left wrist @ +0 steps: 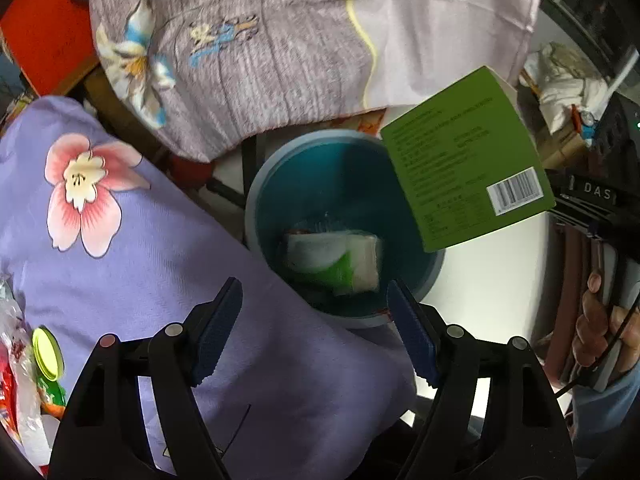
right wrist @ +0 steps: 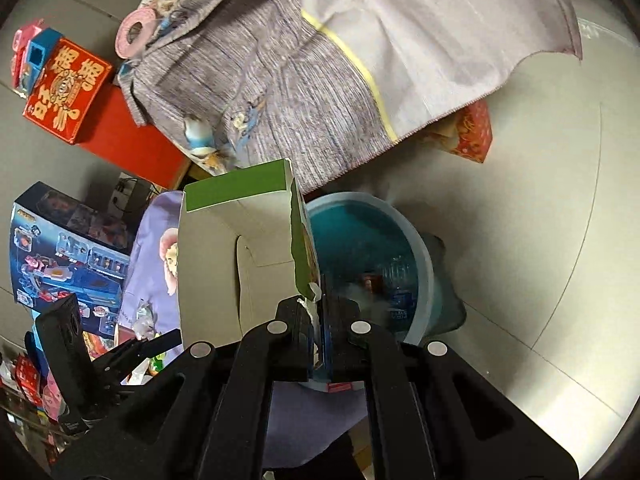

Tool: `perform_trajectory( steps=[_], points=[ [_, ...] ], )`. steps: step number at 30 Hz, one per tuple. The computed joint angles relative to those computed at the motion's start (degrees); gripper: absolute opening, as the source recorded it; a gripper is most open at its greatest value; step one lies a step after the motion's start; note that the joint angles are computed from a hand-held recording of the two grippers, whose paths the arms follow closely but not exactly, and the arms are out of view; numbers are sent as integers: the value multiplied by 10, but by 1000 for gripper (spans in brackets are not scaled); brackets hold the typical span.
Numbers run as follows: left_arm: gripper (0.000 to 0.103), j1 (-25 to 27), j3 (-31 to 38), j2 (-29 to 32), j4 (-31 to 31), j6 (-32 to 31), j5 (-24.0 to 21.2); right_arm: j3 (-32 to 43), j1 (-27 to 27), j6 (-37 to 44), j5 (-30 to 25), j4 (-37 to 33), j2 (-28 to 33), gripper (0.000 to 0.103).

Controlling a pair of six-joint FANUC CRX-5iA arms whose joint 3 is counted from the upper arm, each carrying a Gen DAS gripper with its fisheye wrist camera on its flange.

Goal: Collect trash
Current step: 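Carry both boxes over the teal bin and open both tools, then move both tools back over the table toward the remaining trash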

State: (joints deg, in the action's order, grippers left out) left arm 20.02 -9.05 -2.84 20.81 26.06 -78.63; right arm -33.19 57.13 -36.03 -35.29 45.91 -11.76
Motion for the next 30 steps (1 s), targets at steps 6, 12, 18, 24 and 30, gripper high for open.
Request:
perform_trajectory(
  steps=[6,12,18,24,30],
  points=[
    [81,8,9,12,-10,16,0,18,-11,34,11,-35,25,4],
    [93,21,9,15,-2,22,16,66,-16,116,4,-101,65,14],
    [95,43,5,15,15,14,17,100,-11,144,-23,-117,87,60],
    [95,62,2,15,26,5,9,143,-3,187,-63,-164,107,75],
    [95,97,-5,4,44,-14,1,185,8,214,-91,-187,128,75]
  ],
)
